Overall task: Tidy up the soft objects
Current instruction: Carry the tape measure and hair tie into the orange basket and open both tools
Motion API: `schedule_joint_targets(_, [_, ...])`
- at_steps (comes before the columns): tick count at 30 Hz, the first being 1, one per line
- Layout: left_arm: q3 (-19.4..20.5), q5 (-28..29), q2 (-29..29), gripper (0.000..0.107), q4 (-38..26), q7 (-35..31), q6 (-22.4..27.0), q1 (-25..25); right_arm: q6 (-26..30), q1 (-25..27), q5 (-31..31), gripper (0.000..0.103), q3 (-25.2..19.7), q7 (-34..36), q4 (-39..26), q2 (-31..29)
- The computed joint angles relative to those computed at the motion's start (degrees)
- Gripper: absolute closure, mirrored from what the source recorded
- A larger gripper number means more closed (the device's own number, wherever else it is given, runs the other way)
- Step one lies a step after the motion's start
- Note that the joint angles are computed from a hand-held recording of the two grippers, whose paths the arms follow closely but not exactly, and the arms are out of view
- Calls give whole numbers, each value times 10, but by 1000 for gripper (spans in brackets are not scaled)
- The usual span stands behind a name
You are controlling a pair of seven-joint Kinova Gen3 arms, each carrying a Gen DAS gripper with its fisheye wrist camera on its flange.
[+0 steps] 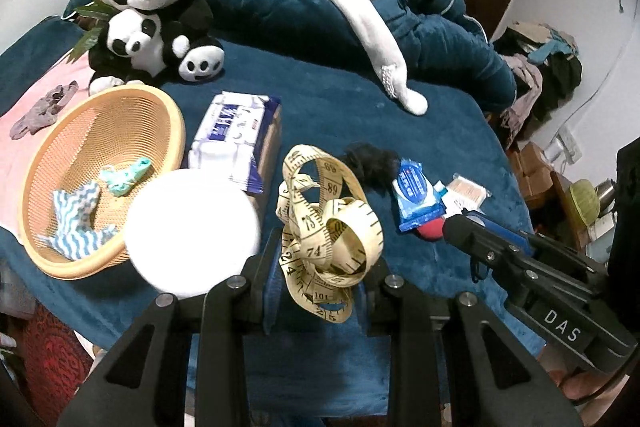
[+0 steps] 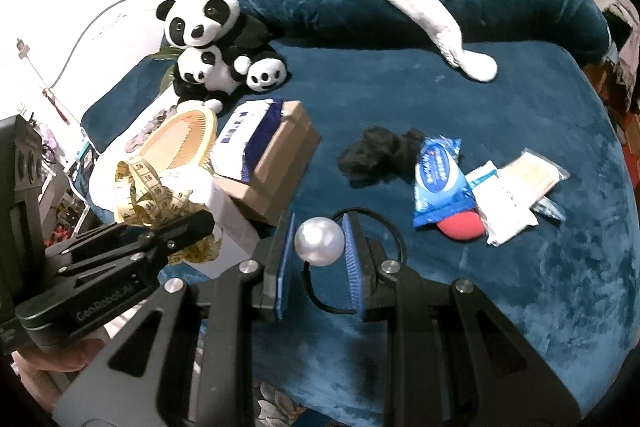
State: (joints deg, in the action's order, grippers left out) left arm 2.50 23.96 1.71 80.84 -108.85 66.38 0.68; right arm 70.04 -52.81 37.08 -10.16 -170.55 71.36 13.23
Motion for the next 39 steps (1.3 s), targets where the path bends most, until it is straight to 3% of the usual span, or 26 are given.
schedule_joint_targets(16, [-41,59,5,77,-22,-28,20,-73,17,-34,-23,78,38,107,-152,82])
schedule_joint_targets(39, [-47,77,84,77,-76,-19,37,-181,60,-29,-174,78,108,288,-448,259])
